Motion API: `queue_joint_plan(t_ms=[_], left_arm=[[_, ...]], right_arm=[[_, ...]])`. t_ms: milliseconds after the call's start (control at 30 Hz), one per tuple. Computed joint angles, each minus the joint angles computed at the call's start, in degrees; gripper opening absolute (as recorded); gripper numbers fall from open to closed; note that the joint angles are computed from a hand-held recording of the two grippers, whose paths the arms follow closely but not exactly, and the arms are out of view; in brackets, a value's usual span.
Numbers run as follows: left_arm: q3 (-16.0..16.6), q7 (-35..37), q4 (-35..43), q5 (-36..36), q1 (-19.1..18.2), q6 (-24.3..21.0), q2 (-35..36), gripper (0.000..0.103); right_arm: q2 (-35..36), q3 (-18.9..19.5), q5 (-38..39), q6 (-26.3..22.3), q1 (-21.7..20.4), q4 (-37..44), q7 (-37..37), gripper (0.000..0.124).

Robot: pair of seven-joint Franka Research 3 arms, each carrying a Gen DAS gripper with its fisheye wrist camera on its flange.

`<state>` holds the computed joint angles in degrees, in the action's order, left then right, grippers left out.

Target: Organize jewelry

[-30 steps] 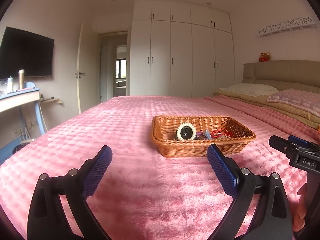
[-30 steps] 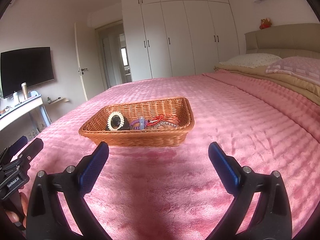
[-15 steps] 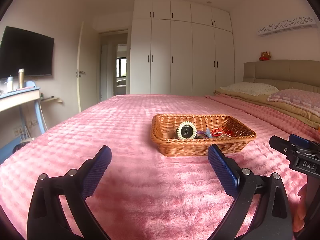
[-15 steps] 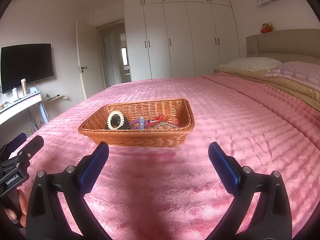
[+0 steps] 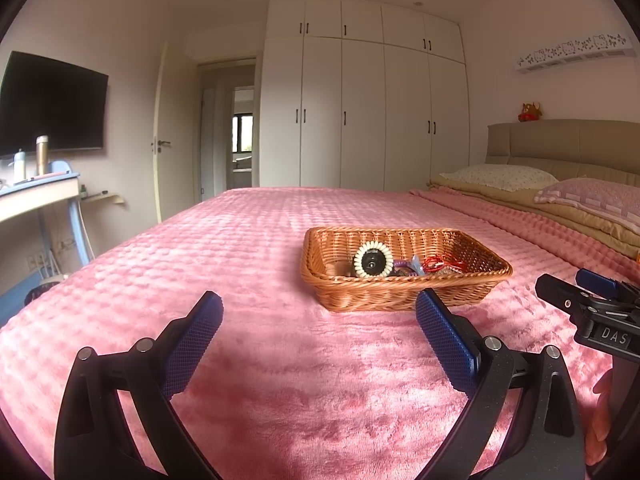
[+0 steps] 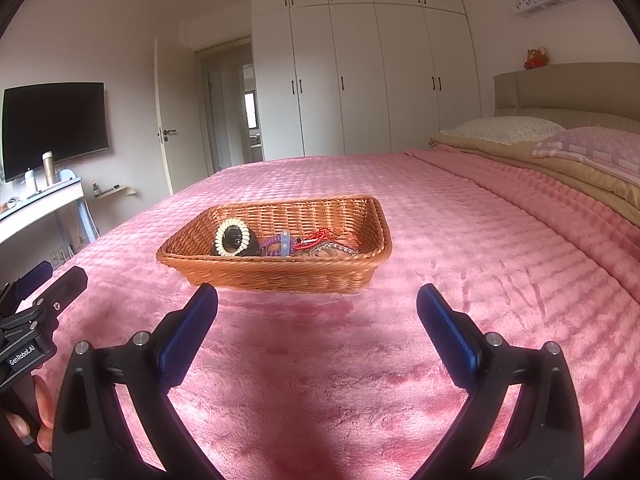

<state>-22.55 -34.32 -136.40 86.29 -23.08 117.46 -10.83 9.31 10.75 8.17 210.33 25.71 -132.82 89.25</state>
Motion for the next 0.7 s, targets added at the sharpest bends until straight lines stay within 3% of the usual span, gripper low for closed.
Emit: queue_joint_plan(t_ms=[700], left_arm=[[0.1, 0.0, 0.1, 0.0, -0.1, -0.1, 0.2, 0.095]], right_arm=[[0.1, 0.0, 0.4, 0.0, 0.3, 0.1, -1.5, 0.095]])
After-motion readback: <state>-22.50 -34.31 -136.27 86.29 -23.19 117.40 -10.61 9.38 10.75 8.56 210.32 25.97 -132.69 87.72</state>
